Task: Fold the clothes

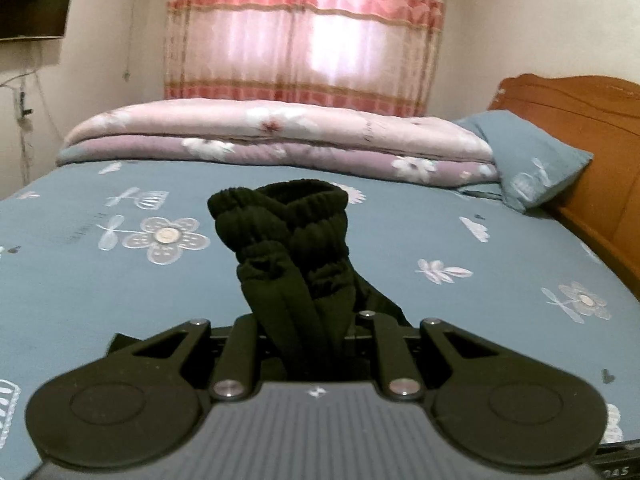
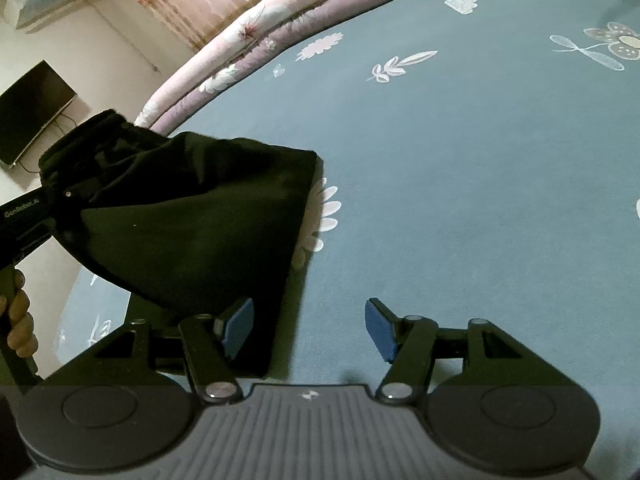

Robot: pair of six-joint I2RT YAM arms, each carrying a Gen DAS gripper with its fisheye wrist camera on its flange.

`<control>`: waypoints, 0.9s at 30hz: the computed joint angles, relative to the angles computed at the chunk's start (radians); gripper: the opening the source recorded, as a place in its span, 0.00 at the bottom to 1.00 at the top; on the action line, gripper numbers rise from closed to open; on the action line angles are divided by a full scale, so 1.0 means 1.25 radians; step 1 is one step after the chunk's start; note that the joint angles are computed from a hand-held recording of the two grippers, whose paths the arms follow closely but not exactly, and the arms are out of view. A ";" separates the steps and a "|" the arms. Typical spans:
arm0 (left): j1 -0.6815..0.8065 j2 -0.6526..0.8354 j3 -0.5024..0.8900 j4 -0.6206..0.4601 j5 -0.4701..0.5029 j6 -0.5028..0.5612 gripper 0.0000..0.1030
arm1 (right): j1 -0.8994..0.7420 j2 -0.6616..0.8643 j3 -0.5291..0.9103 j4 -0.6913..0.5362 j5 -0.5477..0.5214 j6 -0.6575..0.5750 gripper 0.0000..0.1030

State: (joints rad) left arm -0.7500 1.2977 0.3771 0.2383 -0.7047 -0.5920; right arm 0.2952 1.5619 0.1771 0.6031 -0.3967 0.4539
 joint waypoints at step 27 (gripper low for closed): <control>0.193 -0.015 -0.287 0.330 0.024 -0.038 0.16 | 0.110 0.074 0.089 -0.055 0.076 0.023 0.68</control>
